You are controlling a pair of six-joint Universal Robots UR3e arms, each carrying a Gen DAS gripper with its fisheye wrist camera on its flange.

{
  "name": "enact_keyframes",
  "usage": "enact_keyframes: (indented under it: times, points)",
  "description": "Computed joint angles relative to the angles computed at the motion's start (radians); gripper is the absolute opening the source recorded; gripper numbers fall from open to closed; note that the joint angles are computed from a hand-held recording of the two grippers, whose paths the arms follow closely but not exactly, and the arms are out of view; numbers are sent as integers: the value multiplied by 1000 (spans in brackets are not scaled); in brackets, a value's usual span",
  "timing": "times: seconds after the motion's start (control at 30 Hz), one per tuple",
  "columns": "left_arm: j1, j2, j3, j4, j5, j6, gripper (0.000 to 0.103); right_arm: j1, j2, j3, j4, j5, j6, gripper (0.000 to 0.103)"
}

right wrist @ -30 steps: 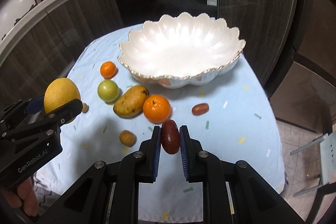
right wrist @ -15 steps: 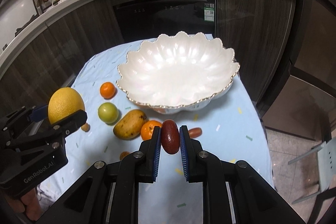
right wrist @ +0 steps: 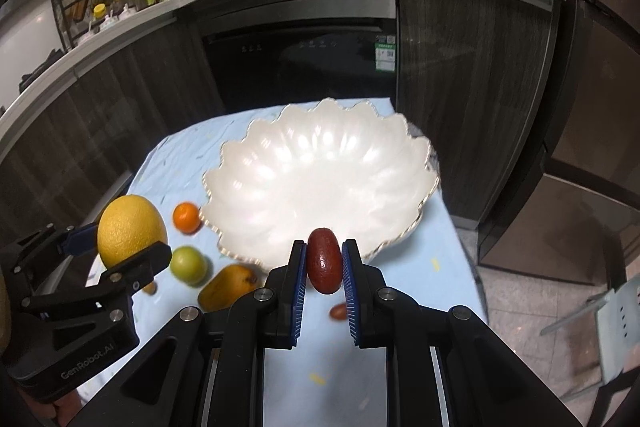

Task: Organize fruits
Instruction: 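Lift the grapefruit and red date and carry both over the white bowl, then open both tools to drop the grapefruit and red date into the bowl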

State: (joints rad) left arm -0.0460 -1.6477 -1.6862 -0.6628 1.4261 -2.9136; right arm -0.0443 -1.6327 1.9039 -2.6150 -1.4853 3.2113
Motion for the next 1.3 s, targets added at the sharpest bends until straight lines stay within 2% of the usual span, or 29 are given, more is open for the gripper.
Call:
enact_keyframes:
  times: [0.67,1.3]
  points:
    - [-44,-310,323,-34,-1,-2,57,-53,241,-177,-41,-35,-20,19]
    - [-80,-481,513,-181,54,-15,58,-75,371,-257,-13,-11,-10,21]
